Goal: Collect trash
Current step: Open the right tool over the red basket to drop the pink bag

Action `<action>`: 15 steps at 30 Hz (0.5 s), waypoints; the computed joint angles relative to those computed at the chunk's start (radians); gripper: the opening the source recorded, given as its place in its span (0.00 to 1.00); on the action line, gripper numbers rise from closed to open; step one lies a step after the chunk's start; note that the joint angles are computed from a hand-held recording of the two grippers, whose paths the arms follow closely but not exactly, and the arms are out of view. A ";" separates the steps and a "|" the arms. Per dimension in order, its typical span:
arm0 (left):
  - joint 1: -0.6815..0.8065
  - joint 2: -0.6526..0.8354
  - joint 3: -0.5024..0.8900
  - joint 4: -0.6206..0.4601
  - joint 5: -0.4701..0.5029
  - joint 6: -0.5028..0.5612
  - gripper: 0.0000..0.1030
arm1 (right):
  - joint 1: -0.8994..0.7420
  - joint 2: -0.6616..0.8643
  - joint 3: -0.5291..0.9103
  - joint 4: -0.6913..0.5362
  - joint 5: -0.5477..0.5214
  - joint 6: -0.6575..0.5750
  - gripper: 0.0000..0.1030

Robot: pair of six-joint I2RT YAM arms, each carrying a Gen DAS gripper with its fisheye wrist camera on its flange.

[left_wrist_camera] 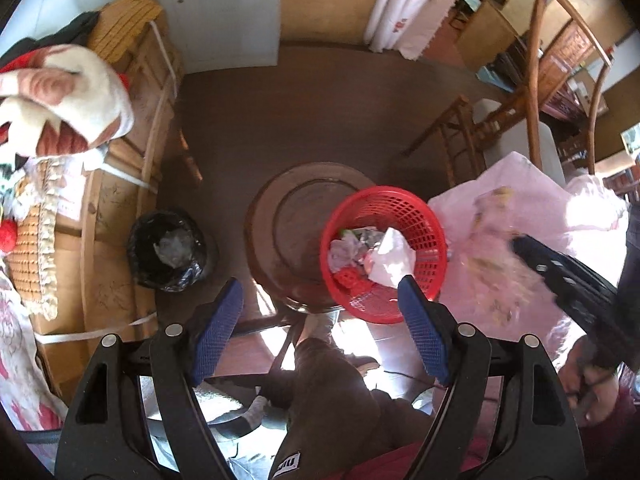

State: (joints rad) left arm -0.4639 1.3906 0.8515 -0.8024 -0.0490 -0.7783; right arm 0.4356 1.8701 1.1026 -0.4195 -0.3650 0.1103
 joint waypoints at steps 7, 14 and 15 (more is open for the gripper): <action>0.049 -0.009 -0.023 0.019 0.029 0.030 0.75 | 0.017 0.012 0.000 0.023 0.019 -0.004 0.38; 0.028 0.062 0.040 0.061 0.052 0.082 0.75 | -0.026 -0.097 -0.065 0.023 0.043 0.013 0.38; 0.023 0.082 0.061 0.068 0.057 0.095 0.75 | -0.039 -0.121 -0.079 0.022 0.046 0.018 0.39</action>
